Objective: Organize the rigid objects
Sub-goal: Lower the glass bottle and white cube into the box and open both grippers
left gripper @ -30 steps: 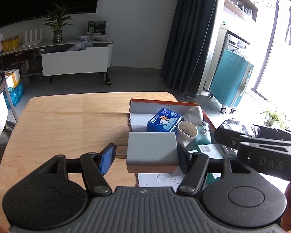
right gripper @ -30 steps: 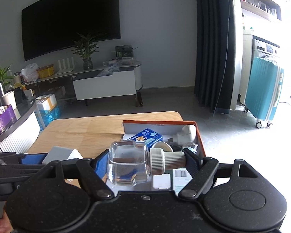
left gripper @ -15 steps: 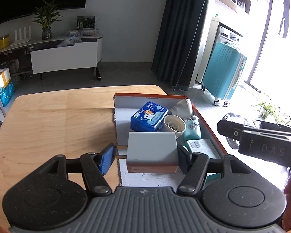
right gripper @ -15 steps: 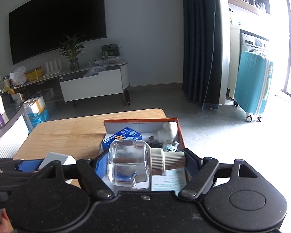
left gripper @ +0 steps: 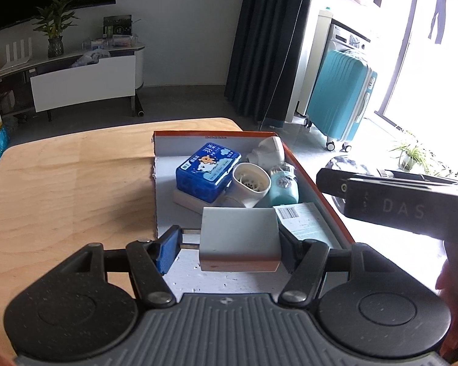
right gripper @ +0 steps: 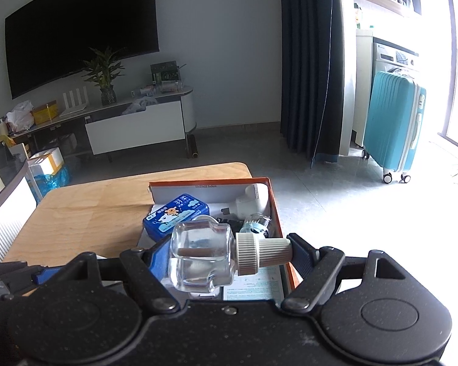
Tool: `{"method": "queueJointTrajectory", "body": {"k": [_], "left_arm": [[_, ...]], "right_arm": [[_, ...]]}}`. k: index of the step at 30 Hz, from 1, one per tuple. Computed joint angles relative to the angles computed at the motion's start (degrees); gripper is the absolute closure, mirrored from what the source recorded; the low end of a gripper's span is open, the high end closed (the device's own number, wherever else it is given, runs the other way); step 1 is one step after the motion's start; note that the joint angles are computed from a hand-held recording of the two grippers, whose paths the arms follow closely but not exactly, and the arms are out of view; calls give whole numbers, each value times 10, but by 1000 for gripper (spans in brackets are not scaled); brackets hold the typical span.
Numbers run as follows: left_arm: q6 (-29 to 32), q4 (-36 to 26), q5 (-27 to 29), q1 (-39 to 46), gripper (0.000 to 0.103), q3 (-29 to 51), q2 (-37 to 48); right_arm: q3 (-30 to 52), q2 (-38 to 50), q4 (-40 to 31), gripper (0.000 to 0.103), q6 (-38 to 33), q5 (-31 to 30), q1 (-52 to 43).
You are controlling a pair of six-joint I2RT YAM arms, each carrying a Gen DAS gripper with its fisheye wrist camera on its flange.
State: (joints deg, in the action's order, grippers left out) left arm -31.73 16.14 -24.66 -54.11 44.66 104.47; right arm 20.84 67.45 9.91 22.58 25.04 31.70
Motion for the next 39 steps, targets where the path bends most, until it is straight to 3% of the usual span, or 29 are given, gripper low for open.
{"method": "queueJointTrajectory", "body": {"k": [14,20,26,39], "left_arm": [[-3,-4,15,0,37,27,34],[-10,-10,18,0,37,34,44],[-12,-10,22,-1,37,37,50],[-18,-33,27,-13,36,80,82]], "right_arm": [[23,83,52,10,-34,-44,-51],[25,126,119,10,-53,-92,-91],[-3,84,135,10,-50,-87,-97],[-39,-30,72,10,-43,-41,-67]]}}
